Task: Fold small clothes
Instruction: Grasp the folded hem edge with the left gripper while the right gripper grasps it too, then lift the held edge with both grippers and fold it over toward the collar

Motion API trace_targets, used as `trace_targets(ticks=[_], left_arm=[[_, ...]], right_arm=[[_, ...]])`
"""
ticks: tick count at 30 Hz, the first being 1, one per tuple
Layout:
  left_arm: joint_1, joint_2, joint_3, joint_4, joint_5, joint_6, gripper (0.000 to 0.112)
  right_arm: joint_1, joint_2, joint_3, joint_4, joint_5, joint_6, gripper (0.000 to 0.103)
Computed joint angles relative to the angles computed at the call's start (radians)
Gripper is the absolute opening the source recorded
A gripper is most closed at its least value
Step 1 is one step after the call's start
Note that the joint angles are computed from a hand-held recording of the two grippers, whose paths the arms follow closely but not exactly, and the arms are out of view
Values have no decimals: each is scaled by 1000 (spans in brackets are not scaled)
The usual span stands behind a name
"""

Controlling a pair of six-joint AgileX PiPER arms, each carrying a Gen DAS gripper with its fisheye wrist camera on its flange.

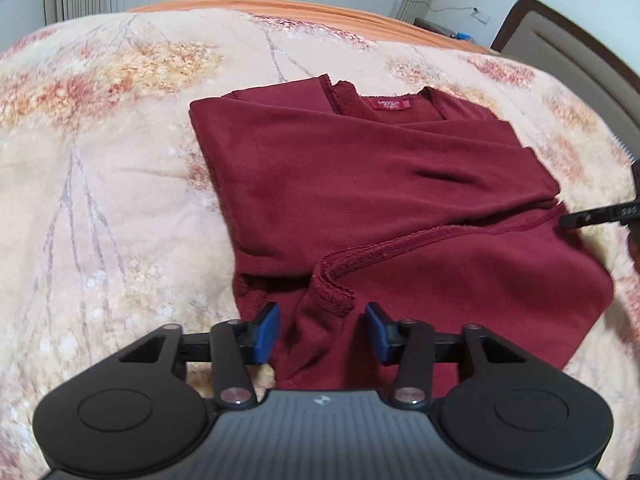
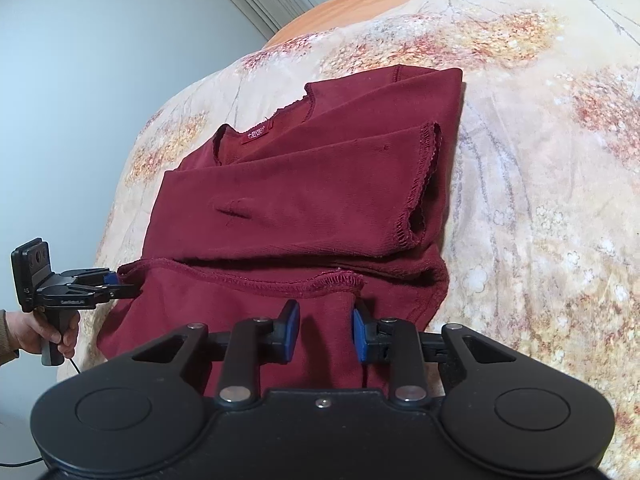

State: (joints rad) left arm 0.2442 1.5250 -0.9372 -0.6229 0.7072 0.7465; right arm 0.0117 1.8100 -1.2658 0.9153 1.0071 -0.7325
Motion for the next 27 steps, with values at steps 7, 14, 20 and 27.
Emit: trace_targets(ticks=[7,14,20,27], left_arm=[[9,-8,-10,-30,7,43,11],[125,-57,-42,-211,167,110,9],[209,-115,-35,-354,255,110,8],[180,-54,-134,-338,255,36,8]], right_arm=[[-20,-26,25,19,-9,-17,5],[-105,-90,77,182,82,-95,4],[-200,-146,113,326,176,-98,4],[-227,-145,70,326,168,-43,4]])
